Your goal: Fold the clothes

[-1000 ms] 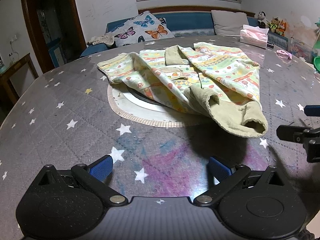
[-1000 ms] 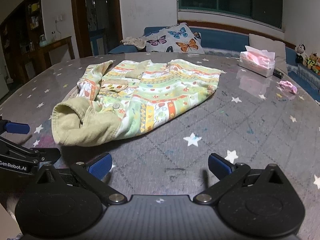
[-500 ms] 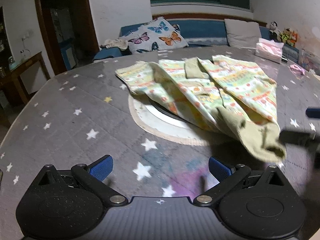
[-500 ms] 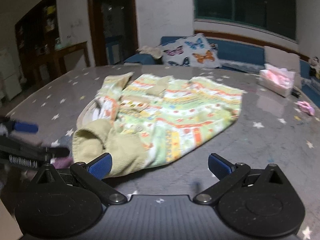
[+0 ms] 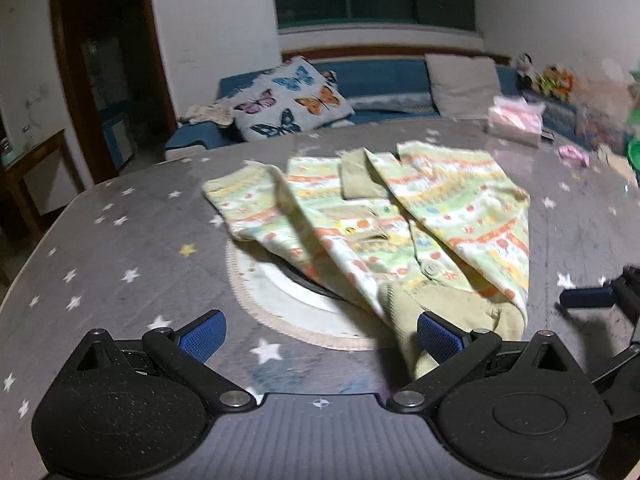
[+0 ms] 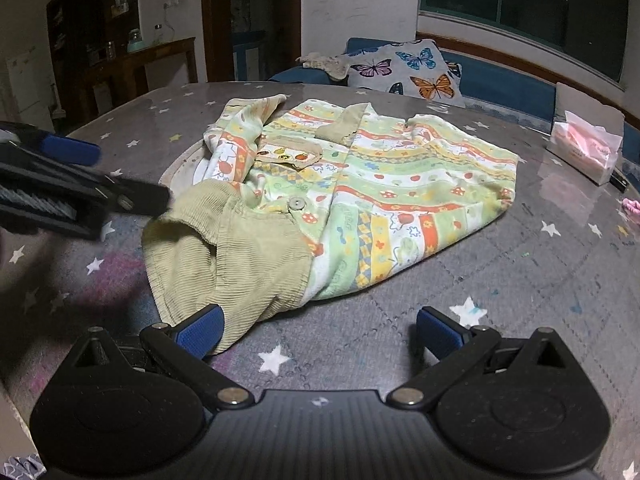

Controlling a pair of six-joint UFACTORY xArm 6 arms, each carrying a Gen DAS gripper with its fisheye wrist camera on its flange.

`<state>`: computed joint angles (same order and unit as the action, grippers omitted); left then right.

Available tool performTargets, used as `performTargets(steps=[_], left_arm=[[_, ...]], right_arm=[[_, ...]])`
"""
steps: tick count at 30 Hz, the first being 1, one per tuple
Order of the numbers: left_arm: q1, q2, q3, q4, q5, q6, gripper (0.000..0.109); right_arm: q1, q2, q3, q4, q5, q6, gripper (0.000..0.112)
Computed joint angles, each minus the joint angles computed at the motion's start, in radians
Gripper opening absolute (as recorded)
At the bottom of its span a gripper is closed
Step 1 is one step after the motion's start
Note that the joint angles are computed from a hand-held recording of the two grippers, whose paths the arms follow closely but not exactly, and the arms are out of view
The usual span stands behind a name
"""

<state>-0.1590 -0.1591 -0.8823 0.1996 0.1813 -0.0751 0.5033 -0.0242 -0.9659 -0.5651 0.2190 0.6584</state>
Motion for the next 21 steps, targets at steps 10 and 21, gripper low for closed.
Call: performTargets(steps=[10, 21], left_arm=[[0.004, 0.067, -0.044, -0.06, 0.062, 0.057, 0.103], [0.044, 0.163, -0.189, -0.115, 0.015, 0.081, 0.103]], right_arm=[[-0.024, -0.017, -0.028, 0.186, -0.031, -0.19, 0.103], [-0.078, 0.168, -0.302, 0.358, 0.036, -0.393, 0.095]])
